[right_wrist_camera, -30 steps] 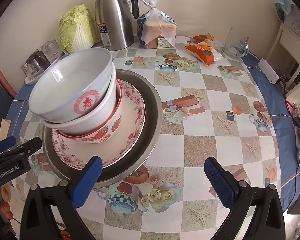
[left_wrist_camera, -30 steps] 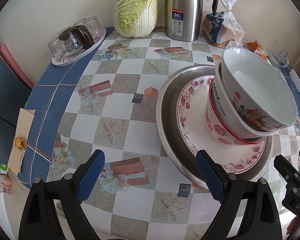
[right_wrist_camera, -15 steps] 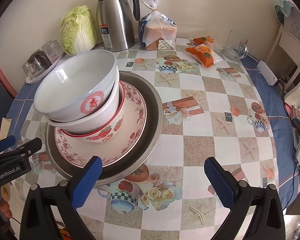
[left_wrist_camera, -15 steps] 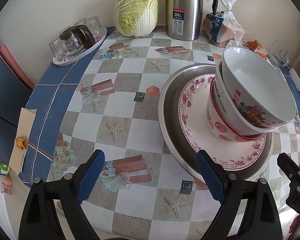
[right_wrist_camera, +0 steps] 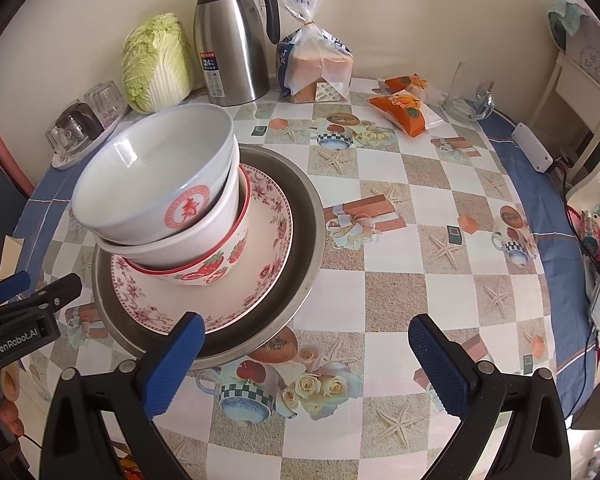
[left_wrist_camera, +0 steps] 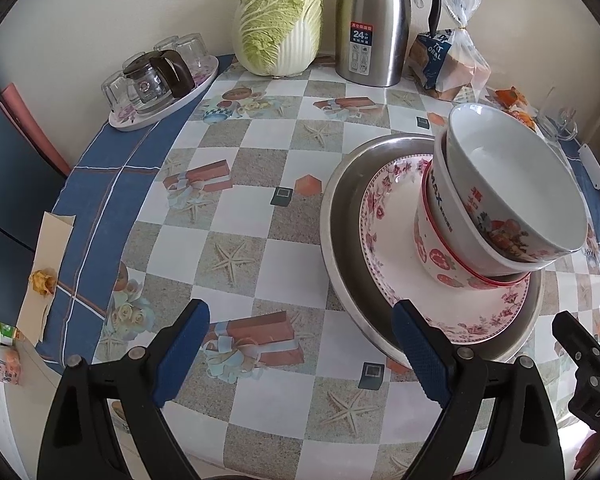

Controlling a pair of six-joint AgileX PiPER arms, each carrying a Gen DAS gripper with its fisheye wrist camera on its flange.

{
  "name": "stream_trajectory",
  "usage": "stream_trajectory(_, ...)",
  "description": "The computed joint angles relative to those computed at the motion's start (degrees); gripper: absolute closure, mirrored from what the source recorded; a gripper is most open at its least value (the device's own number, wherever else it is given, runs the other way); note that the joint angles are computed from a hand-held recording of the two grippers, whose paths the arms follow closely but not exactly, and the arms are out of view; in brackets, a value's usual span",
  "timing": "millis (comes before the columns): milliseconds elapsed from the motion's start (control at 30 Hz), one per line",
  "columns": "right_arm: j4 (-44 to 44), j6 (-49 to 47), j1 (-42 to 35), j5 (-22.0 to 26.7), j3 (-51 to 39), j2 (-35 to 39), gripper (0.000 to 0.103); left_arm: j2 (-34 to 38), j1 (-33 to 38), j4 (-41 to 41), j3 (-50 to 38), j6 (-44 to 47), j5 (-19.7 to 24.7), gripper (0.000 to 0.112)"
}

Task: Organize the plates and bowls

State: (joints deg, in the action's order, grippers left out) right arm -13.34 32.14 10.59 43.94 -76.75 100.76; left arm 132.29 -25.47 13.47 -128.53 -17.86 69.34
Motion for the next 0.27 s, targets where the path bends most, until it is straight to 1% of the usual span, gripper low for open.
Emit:
stream_trajectory(100, -0.1, 0.1, 0.0, -0.1, 0.0, 0.1, 0.0, -0.4, -0.2, 0.6, 0.7, -0.5, -0.7, 0.019)
stream_trajectory(200, -0.1, 0.1, 0.0, -0.1, 0.0, 0.2, 0.0, -2.2, 0.0, 0.2, 3.4, -1.0, -3.4, 0.019)
stream_trajectory(267, -0.1, 0.1, 0.0, -0.1, 0.0, 0.2, 0.0, -2.3, 0.2, -0.3, 3.3, -1.1, -3.6, 0.019)
